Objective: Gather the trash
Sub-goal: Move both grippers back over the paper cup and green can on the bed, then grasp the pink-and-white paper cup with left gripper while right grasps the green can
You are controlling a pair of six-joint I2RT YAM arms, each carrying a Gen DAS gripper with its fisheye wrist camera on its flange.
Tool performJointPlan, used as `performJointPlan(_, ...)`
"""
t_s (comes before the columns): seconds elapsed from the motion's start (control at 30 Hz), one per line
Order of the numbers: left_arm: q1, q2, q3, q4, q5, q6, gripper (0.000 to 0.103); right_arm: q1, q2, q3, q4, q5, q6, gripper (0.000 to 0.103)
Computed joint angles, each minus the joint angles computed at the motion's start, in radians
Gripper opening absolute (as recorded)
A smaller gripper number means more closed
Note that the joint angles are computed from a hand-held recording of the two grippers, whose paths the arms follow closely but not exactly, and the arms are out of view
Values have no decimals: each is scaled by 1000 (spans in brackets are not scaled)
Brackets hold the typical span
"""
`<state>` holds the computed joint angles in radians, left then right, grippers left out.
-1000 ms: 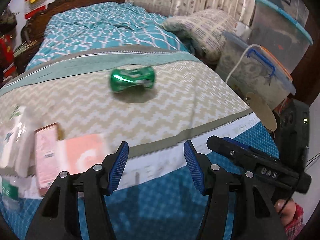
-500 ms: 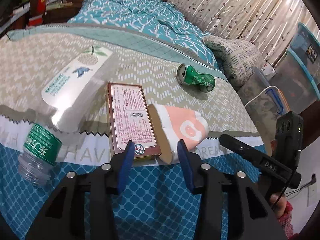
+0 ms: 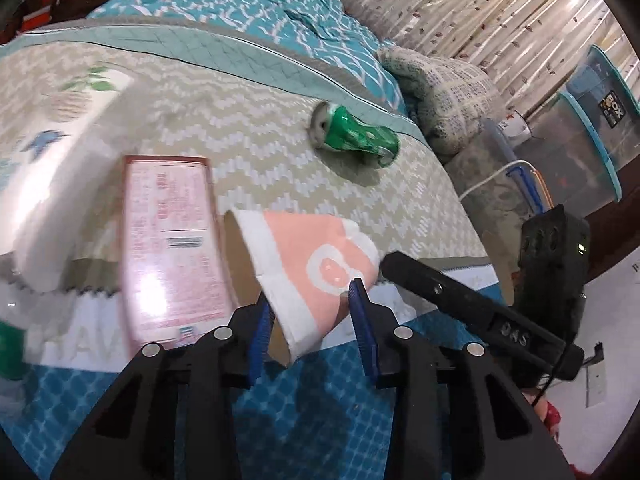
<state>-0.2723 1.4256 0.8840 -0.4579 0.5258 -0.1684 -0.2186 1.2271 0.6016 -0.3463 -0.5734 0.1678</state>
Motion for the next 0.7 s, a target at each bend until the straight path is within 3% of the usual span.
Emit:
performJointPlan(0.2, -84, 71, 46, 44, -18, -36, 35, -115, 58, 84, 5, 39, -52, 70)
performJointPlan(0.33, -114, 114, 68, 72, -24, -48, 33, -183, 215, 238, 0, 7, -37, 76)
performJointPlan(0.43, -126, 154, 84, 86, -30, -52, 16, -222, 405, 391, -21, -102, 46, 77)
performJointPlan(0.57, -110, 181, 80, 116, -3, -56, 15, -234, 575, 469, 9, -267, 243, 78)
performJointPlan(0.7, -100, 192, 72, 143, 17, -52, 13, -203, 593, 370, 206, -380, 439, 77)
